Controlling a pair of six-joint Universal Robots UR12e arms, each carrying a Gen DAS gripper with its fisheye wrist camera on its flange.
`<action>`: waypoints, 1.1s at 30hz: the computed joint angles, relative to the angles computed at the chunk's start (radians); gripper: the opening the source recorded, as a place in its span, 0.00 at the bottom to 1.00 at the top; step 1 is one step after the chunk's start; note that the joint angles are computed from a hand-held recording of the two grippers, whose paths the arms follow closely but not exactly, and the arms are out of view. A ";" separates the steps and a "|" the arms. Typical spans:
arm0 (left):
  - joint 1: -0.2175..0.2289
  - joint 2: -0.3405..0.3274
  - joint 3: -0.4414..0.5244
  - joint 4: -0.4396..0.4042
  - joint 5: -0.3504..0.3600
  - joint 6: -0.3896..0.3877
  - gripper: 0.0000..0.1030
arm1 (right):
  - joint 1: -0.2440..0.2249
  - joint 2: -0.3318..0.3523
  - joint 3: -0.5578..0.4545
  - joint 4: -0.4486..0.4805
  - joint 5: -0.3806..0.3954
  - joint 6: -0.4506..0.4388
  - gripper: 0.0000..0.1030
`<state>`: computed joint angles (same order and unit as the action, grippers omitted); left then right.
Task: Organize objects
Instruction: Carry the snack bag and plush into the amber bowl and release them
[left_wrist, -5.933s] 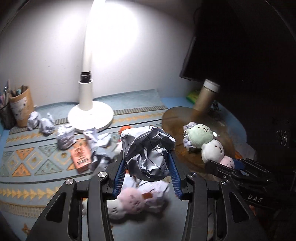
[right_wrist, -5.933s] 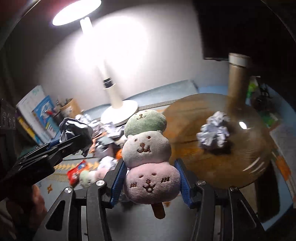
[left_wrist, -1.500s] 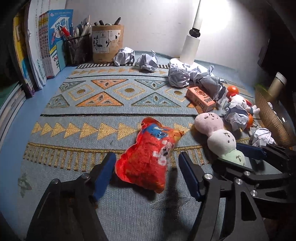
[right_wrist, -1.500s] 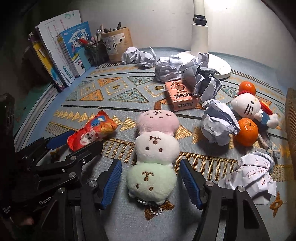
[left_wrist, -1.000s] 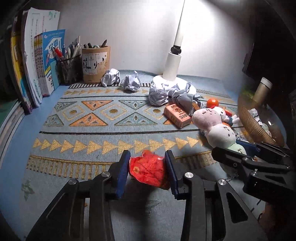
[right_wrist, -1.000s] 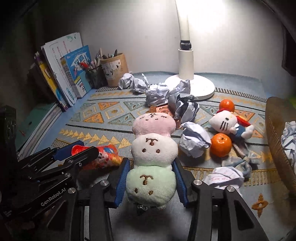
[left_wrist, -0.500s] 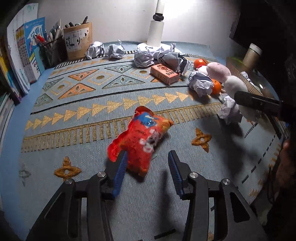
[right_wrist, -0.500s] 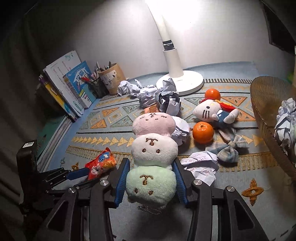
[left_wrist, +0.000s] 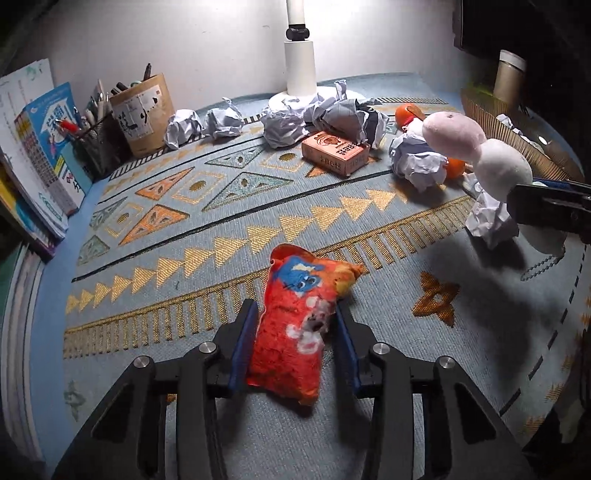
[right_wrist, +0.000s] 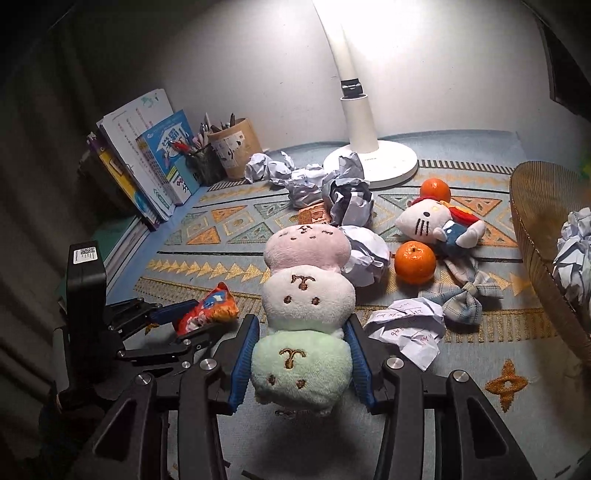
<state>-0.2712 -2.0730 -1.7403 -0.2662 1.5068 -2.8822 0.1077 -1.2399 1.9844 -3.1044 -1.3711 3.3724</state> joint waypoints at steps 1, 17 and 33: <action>-0.003 0.002 -0.002 0.007 0.004 -0.015 0.26 | -0.003 -0.001 0.002 -0.008 0.004 0.005 0.44; -0.114 -0.063 0.244 0.009 -0.262 -0.112 0.23 | -0.125 -0.144 0.103 -0.082 -0.367 0.144 0.44; -0.223 -0.251 0.515 -0.144 -0.267 -0.065 0.50 | -0.241 -0.133 0.121 0.011 -0.451 0.185 0.47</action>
